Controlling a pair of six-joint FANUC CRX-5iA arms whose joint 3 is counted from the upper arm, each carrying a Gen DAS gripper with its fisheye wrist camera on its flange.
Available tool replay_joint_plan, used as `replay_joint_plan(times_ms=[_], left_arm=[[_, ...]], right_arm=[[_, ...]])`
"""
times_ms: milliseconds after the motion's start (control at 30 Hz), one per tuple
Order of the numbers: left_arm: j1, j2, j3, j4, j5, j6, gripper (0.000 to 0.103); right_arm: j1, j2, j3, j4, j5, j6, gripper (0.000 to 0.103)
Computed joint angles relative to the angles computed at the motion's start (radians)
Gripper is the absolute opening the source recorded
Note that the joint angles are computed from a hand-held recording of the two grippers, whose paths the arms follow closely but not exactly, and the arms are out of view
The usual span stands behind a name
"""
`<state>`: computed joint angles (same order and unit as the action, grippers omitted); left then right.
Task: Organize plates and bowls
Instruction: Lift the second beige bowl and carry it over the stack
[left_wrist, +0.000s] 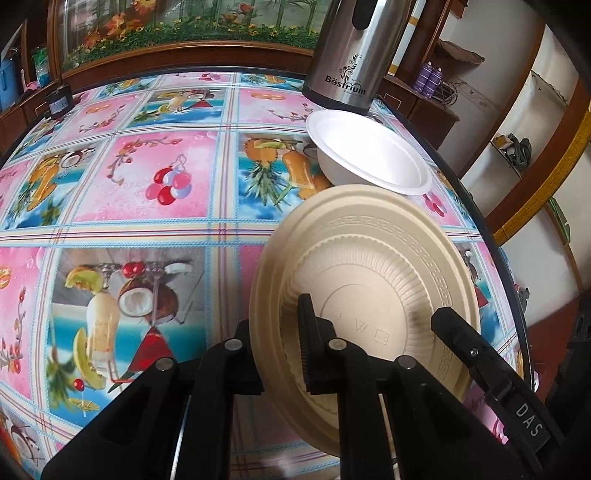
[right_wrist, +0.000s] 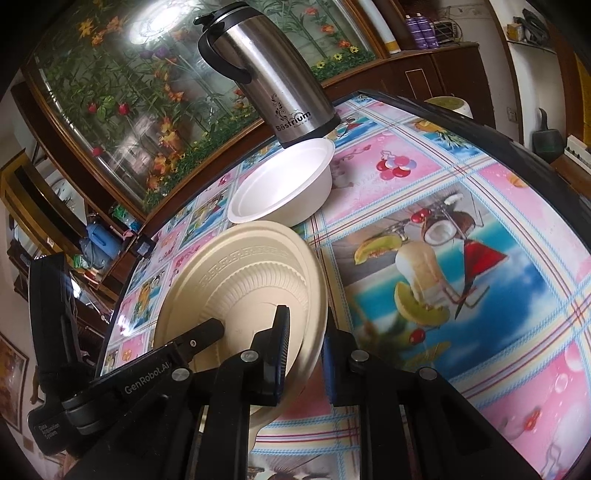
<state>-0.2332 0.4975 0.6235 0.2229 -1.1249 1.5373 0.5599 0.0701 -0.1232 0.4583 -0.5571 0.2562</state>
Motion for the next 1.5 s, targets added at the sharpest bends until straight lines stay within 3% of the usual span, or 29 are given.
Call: replay_joint_plan(times_ms=[333, 733, 1100, 1500], left_arm=[[0.046, -0.133, -0.173, -0.033, 0.042, -0.004, 0.011], [0.156, -0.382, -0.406, -0.085, 0.091, -0.044, 0.011], [0.338, -0.600, -0.594, -0.007, 0.154, -0.135, 0.012], [0.536, -0.703, -0.687, 0.076, 0.201, -0.218, 0.012]], right_arm=[[0.049, -0.003, -0.010, 0.019, 0.026, -0.028, 0.015], [0.171, -0.046, -0.081, 0.167, 0.140, -0.212, 0.015], [0.325, -0.015, 0.014, 0.235, 0.088, -0.177, 0.015], [0.441, 0.120, 0.239, 0.182, 0.023, -0.010, 0.015]])
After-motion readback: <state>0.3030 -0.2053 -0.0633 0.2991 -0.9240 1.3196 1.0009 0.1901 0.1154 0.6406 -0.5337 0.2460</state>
